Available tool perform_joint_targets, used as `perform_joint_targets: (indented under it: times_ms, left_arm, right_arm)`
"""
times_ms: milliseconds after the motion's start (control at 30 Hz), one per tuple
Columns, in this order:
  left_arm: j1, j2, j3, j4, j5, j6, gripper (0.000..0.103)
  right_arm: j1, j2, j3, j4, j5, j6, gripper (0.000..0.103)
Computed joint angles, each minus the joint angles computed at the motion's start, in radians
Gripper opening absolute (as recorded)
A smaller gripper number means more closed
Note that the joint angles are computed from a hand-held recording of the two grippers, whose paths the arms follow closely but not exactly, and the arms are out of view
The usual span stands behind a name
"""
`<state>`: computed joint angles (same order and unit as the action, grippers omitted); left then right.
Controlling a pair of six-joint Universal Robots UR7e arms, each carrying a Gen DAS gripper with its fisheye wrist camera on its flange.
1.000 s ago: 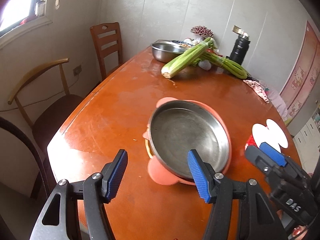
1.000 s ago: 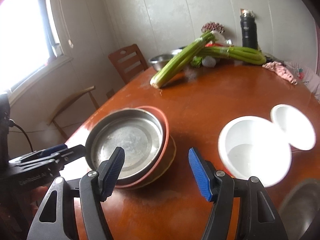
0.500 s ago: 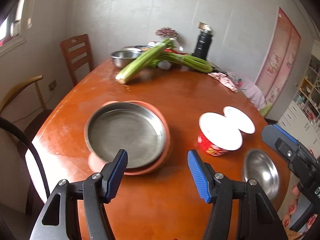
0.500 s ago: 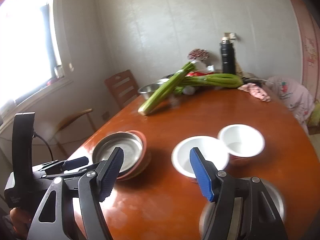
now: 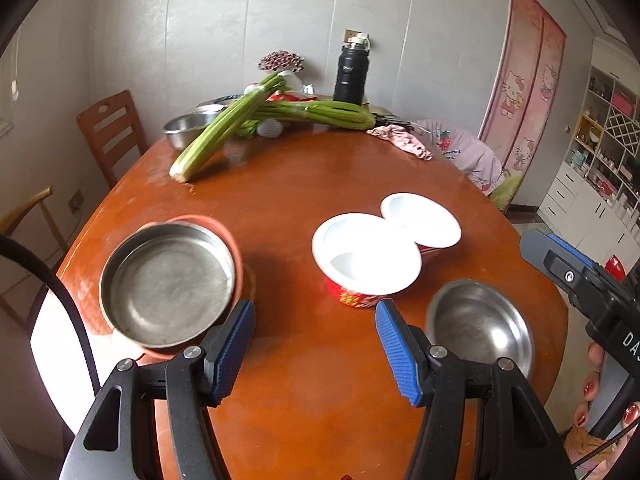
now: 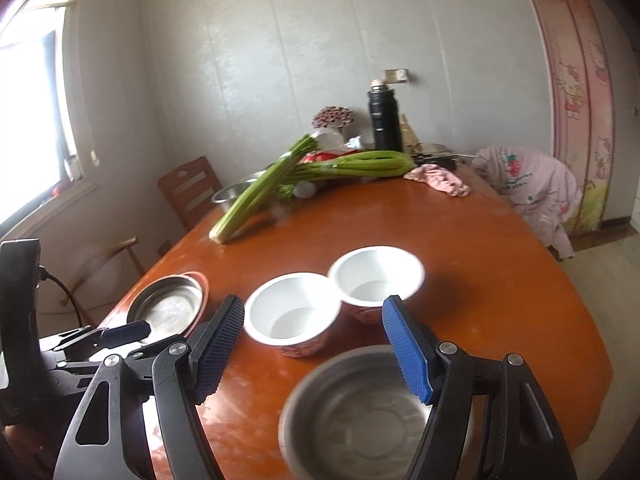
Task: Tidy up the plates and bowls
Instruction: 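Move the open left tool over to the steel bowl, then grasp the rim of the steel bowl with the left tool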
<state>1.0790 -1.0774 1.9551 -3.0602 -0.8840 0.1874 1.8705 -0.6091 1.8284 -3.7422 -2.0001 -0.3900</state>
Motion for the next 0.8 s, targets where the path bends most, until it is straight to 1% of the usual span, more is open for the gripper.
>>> perform_joint_targets:
  times_ms: [133, 200, 267, 433, 567, 633, 800]
  left_arm:
    - [-0.023, 0.021, -0.013, -0.001, -0.018, 0.018, 0.063]
    - [-0.031, 0.034, -0.023, 0.009, -0.03, 0.019, 0.063]
    - [-0.038, 0.051, -0.032, 0.019, -0.041, 0.025, 0.063]
    - [-0.039, 0.1, -0.066, 0.071, -0.063, 0.014, 0.063]
    - [-0.03, 0.132, -0.089, 0.122, -0.075, -0.01, 0.063]
    - [-0.023, 0.147, -0.1, 0.142, -0.084, -0.015, 0.063]
    - [-0.007, 0.178, -0.124, 0.188, -0.078, -0.046, 0.063]
  right_arm:
    - [-0.014, -0.04, 0.041, -0.028, -0.027, -0.015, 0.073]
    - [-0.022, -0.055, 0.057, -0.042, -0.059, -0.025, 0.073]
    - [-0.033, -0.067, 0.069, -0.044, -0.076, -0.023, 0.073]
    - [-0.068, -0.091, 0.091, -0.011, -0.111, -0.021, 0.073]
    - [-0.108, -0.111, 0.118, 0.061, -0.089, 0.012, 0.073]
    - [-0.12, -0.111, 0.123, 0.091, -0.083, 0.018, 0.073]
    - [-0.132, -0.083, 0.113, 0.137, -0.112, 0.018, 0.073]
